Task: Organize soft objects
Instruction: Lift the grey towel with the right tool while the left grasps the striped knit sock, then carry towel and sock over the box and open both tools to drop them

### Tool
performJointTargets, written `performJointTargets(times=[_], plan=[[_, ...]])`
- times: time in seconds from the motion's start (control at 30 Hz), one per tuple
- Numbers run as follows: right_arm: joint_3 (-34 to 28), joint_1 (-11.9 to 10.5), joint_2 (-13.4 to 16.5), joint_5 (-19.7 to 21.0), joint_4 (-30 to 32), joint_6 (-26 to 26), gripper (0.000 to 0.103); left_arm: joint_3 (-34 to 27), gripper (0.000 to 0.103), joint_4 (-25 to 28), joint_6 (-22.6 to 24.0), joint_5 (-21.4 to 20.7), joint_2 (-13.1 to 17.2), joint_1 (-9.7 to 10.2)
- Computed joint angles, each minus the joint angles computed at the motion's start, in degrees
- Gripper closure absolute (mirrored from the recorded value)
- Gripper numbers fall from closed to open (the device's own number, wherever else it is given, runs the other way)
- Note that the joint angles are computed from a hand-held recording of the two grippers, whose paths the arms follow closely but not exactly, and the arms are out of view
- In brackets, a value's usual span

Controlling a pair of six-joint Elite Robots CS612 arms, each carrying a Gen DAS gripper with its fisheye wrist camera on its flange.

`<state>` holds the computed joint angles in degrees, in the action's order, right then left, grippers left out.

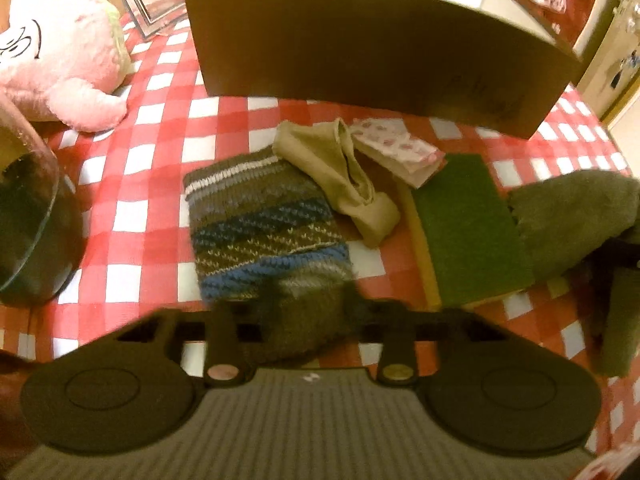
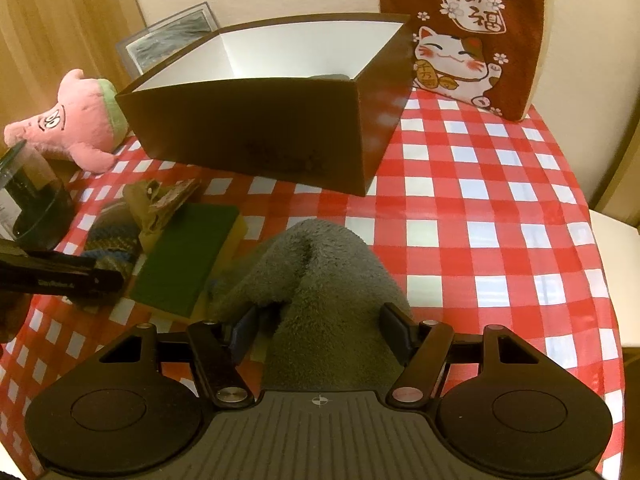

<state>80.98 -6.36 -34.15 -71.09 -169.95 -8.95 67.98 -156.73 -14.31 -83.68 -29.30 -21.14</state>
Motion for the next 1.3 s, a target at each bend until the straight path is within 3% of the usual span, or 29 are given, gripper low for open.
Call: performJointTargets(times=[0.17,0.23,0.27,0.47,0.77,1.3], plan=[[0.1,0.1,0.1,-0.2,-0.4,-1.4,0.037,4.1,0.093,-5.4,-0.9,0.8,-2.8,0.39],[0.1,0.1,0.1,-0.6,-0.4,-1.2,0.052,6.1,0.093,-7.9,-0.8,1.4,-4.3,0.53],[-0.1,0.1,0.2,-0.7,0.2,-1.1,0.065,7.0,0.093,-9.1,-0.9,1.5,-5.1,0.66],[-0.3,-0.2,0.4,-1.4,0.0,1.3,0.092,10.6,0.093,-13.4,-2.7,4.3,-8.1,0.89],[1.4,-1.1,-1.2,0.9,-4.6,2.6,0.094,11.6,0.093,-16.6,-3.8,3.6,-9.5,0.54],[-1.0,-2.4,-3.2,5.3,-11.6,7.5,0.095,5.2,0.093,-19.8,3.5,1.5,-7.4,-0.06]])
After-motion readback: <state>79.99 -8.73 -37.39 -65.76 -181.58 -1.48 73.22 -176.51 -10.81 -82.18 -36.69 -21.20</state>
